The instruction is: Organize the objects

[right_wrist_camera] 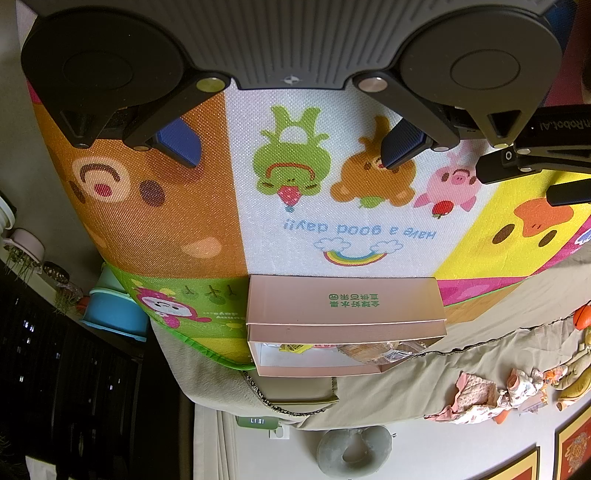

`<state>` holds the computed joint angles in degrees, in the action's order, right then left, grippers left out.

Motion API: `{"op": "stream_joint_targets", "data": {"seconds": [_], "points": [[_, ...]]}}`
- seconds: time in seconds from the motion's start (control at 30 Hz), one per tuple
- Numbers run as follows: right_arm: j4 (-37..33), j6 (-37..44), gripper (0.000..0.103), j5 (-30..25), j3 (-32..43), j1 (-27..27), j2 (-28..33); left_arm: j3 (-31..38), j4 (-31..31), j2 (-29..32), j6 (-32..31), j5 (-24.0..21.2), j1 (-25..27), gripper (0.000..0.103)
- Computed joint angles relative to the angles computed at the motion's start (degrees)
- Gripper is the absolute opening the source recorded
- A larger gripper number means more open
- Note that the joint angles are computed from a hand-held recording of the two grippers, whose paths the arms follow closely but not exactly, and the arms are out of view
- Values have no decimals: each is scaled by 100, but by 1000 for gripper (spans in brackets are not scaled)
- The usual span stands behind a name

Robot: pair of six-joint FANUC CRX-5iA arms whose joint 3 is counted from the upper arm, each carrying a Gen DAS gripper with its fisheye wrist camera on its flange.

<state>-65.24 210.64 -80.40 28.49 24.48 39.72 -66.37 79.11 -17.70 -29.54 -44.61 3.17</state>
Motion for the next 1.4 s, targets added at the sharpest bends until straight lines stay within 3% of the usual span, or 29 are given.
{"op": "stream_joint_targets", "data": {"seconds": [1.4], "points": [[-5, 6, 103, 17, -29, -1, -14, -17, 174, -16, -6, 243, -254, 102]]}}
